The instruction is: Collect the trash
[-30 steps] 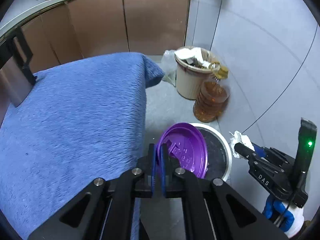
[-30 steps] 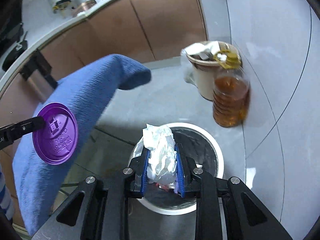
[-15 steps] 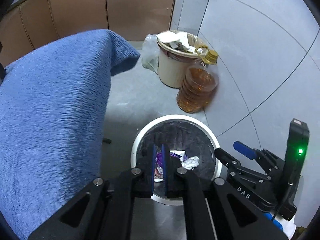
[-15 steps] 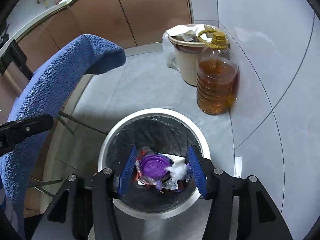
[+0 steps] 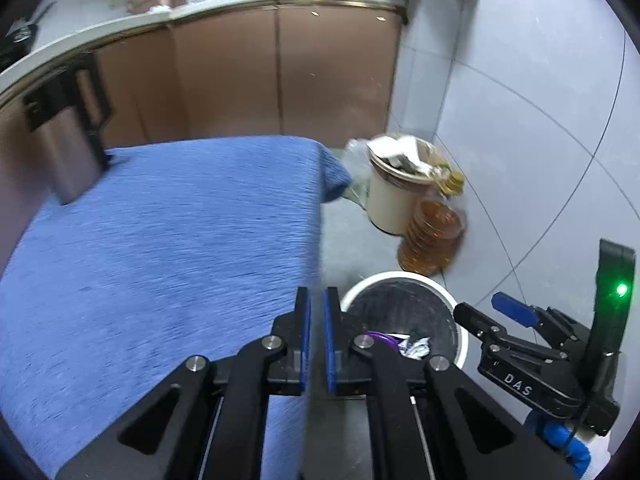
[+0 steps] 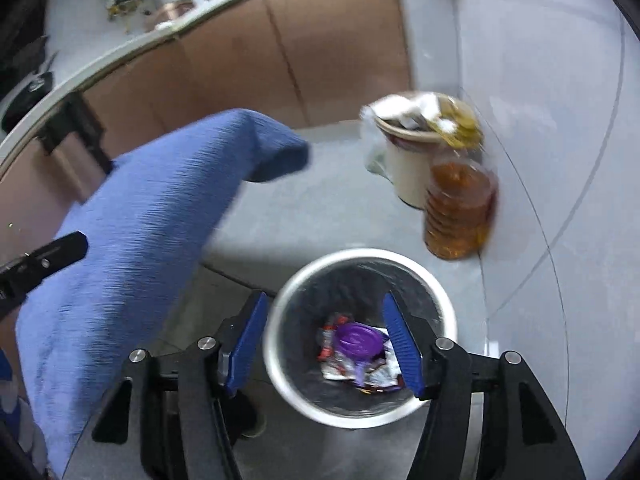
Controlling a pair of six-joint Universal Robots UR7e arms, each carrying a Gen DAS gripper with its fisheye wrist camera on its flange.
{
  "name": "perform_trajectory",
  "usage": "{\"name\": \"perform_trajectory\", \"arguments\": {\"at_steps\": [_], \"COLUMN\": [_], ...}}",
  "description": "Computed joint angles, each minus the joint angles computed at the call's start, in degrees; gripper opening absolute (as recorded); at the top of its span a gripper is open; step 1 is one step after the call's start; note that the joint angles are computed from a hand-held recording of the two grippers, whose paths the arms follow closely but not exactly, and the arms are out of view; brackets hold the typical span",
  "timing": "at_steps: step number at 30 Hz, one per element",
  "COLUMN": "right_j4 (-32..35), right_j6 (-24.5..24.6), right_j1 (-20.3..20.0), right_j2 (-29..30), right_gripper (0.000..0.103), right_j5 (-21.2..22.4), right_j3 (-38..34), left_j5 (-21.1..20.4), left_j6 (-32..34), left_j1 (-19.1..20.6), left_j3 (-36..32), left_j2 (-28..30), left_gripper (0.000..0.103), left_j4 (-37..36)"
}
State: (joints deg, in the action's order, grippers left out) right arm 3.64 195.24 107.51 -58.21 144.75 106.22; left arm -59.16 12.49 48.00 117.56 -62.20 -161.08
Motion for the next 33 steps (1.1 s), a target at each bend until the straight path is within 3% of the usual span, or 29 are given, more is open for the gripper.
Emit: {"name": "perform_trajectory", "arguments": {"at_steps": [4, 17, 19, 21, 24, 27, 33], "right_j4": [1.58, 5.11, 5.72, 5.87, 5.69, 5.6, 6.52], "right_j6": [-0.69, -4.86, -5.4, -6.66, -8.44, -9.15, -9.5], "right_j1": [5.79, 20.76, 22.51, 24.27, 26.6, 28.34, 31.25], "right_j2": [3.75, 17.32, 19.07, 20.83, 22.64, 23.86, 25.2], "right_gripper": [0.064, 0.094, 0.096, 0.098, 0.102, 0.102, 0.102], "right_j5": [1.11, 5.5, 6.43, 7.53, 8.75, 9.36, 9.94], "right_j3": [-5.24, -23.57, -25.88, -28.09, -30.2, -31.35, -32.42], "left_j5": [1.54, 14.56, 16.22, 19.24, 23.79, 25.33, 32.89], "left_j6": [1.57, 3.42, 4.24, 5.74, 11.55, 11.12, 11.16], "left_j1": [0.52, 0.47, -0.13, -1.64, -4.85, -6.55, -11.66], "left_j3": [3.31, 11.89, 13.24, 15.31, 18.98, 20.28, 23.76], "left_j2": [-5.99, -24.75, -27.07, -29.74, -32.01, -35.98, -41.31], "left_gripper": [0.007, 0.008, 0.022, 0.075, 0.081, 0.082, 0.088], "left_j4": [-3.25, -14.47, -16.33, -19.86, -31.13, -28.76, -28.27]}}
